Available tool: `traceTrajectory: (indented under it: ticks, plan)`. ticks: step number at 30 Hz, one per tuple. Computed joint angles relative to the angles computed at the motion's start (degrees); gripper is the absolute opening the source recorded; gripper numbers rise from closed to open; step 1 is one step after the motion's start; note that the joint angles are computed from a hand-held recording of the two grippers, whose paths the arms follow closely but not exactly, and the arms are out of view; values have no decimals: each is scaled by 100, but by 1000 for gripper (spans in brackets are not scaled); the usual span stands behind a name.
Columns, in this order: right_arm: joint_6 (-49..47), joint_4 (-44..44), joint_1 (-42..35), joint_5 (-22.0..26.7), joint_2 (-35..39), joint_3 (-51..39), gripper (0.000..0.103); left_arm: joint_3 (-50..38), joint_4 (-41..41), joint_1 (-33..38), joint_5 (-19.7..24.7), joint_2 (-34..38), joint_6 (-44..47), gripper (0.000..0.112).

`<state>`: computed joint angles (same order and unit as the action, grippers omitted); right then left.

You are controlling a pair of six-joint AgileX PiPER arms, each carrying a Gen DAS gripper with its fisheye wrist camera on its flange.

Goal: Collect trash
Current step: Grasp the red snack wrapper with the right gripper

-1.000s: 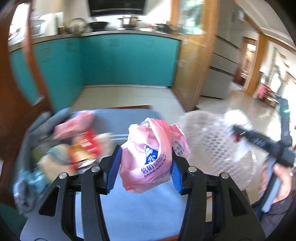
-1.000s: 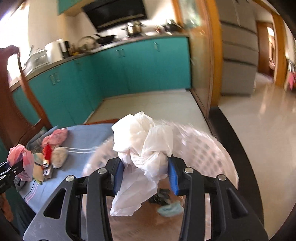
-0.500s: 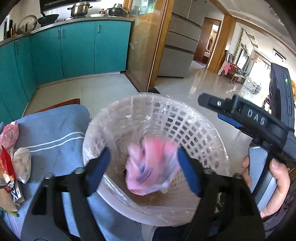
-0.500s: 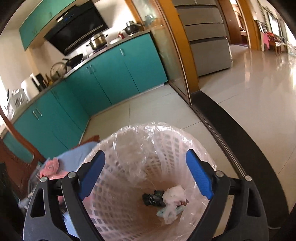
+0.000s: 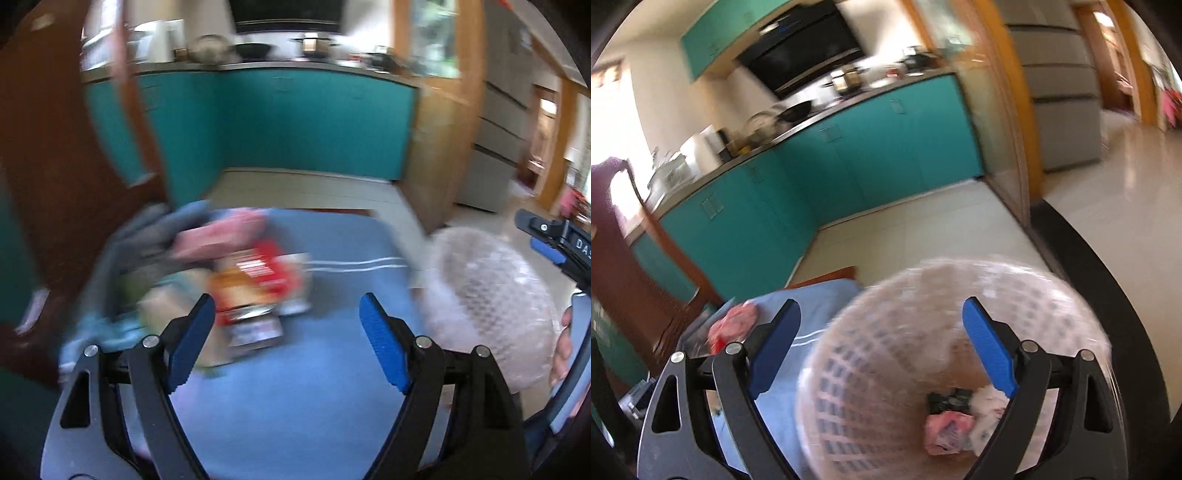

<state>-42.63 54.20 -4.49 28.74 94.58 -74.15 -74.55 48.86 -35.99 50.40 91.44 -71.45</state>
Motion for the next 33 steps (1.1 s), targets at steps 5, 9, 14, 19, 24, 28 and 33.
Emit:
traceTrajectory:
  ticks: [5, 9, 14, 19, 24, 28, 33]
  plan:
    - [917, -1040, 1188, 733, 1006, -1416, 88, 1007, -96, 464, 517, -1101, -66, 81]
    - [1963, -2349, 2274, 1192, 2100, -3097, 88, 1539, -90, 621, 936, -1699, -22, 81]
    - [2590, -2925, 2906, 1814, 3153, -4484, 87, 1969, -174, 876, 1212, -2238, 49, 81]
    - [2278, -2798, 3106, 1922, 3268, -4273, 48, 2131, -268, 999, 1233, -2397, 50, 81]
    - [1823, -2382, 2994, 1774, 2959, -3737, 24, 1994, -308, 922, 1109, -2191, 41, 81]
    - [1294, -1799, 2766, 1717, 2517, -3137, 24, 1937, -368, 831, 1041, -2068, 48, 81]
    - [675, -1258, 2451, 1661, 1933, -2486, 24, 1876, -375, 733, 1010, -1965, 58, 81]
